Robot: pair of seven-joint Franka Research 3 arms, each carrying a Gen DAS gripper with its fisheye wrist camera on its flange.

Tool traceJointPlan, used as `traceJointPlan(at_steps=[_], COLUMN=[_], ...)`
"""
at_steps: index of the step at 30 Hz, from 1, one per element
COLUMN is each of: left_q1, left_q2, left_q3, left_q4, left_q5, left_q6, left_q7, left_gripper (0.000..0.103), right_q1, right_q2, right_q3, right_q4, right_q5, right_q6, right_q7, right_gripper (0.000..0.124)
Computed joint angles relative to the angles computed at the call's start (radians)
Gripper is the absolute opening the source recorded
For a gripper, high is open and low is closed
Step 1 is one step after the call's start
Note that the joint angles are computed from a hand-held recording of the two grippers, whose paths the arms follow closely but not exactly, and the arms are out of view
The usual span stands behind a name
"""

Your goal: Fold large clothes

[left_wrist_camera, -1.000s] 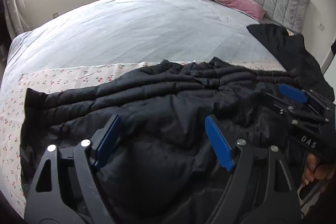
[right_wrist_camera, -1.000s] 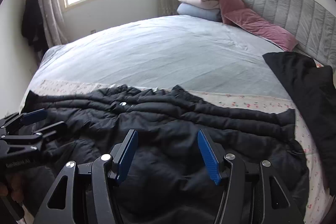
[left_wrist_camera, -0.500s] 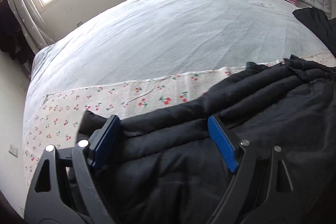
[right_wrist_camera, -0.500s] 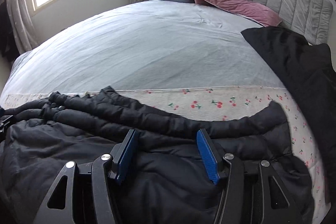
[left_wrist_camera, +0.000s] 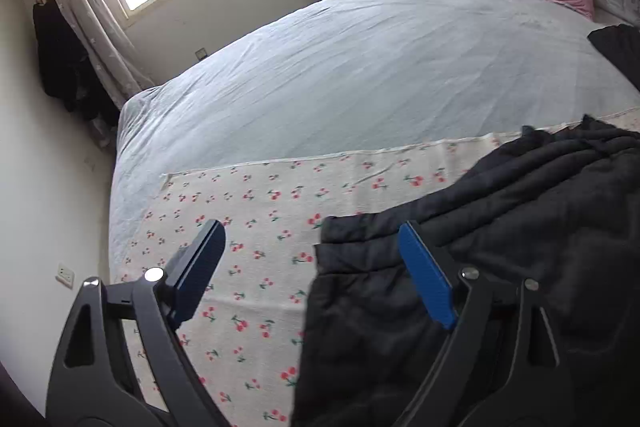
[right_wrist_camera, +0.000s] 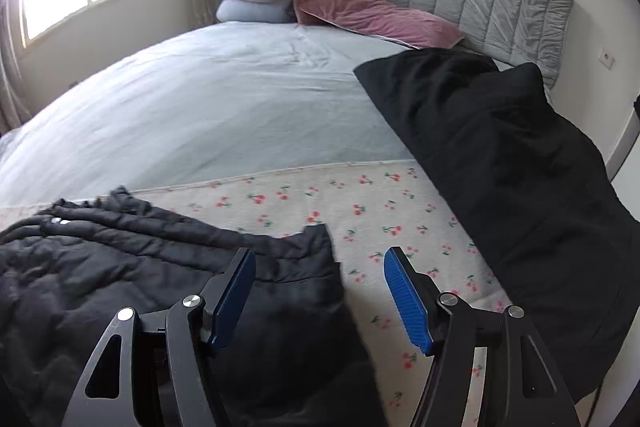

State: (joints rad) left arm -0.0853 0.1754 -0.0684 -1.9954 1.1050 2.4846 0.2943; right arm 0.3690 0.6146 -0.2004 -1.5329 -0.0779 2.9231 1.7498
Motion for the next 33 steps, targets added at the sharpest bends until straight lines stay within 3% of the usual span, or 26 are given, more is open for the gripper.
traceJointPlan(at_steps=[3,6,10,12,14,16,18,22,27,30,32,33], left_q1=[-0.014,-0.039,-0.04,-0.036,-0.016,0.015,0.048,0.083,0.038,-0.015,-0.048,-0.064], left_q2=[-0.008,0.014,0.016,-0.042,-0.103,-0.159,-0.214,-0.339,-0.463,-0.499,-0.51,-0.514], left_q3=[-0.034,-0.05,-0.024,0.029,0.037,0.02,0.004,-0.057,-0.147,-0.177,-0.197,-0.21], left_q4=[-0.006,-0.023,-0.124,-0.234,-0.308,-0.373,-0.443,-0.553,-0.604,-0.612,-0.61,-0.608], left_q5=[-0.061,-0.129,-0.195,-0.09,-0.027,-0.046,-0.073,-0.104,-0.243,-0.363,-0.427,-0.452], left_q6=[0.152,0.248,0.319,0.405,0.383,0.339,0.358,0.355,0.241,0.202,0.18,0.167], left_q7=[-0.007,0.007,-0.02,-0.182,-0.264,-0.259,-0.271,-0.328,-0.28,-0.239,-0.221,-0.22], left_gripper=[0.089,0.089,0.089,0.089,0.089,0.089,0.089,0.089,0.089,0.089,0.089,0.089], right_q1=[-0.075,-0.084,-0.03,-0.051,-0.099,-0.039,0.023,0.007,0.119,0.11,0.003,-0.051], right_q2=[-0.108,-0.139,-0.144,-0.168,-0.196,-0.233,-0.267,-0.378,-0.53,-0.616,-0.673,-0.698], right_q3=[0.183,0.262,0.183,0.166,0.176,0.078,-0.011,0.011,-0.077,-0.05,0.039,0.093], right_q4=[-0.143,-0.212,-0.28,-0.343,-0.391,-0.441,-0.493,-0.623,-0.786,-0.87,-0.914,-0.937], right_q5=[0.083,0.143,0.154,0.185,0.227,0.197,0.126,0.079,-0.144,-0.252,-0.51,-0.576], right_q6=[0.053,0.049,0.067,0.104,0.117,0.106,0.109,0.165,0.238,0.264,0.28,0.287], right_q7=[-0.149,-0.259,-0.26,-0.256,-0.271,-0.203,-0.125,-0.107,0.051,0.134,0.378,0.448], right_gripper=[0.068,0.069,0.069,0.069,0.069,0.069,0.069,0.069,0.07,0.074,0.077,0.079])
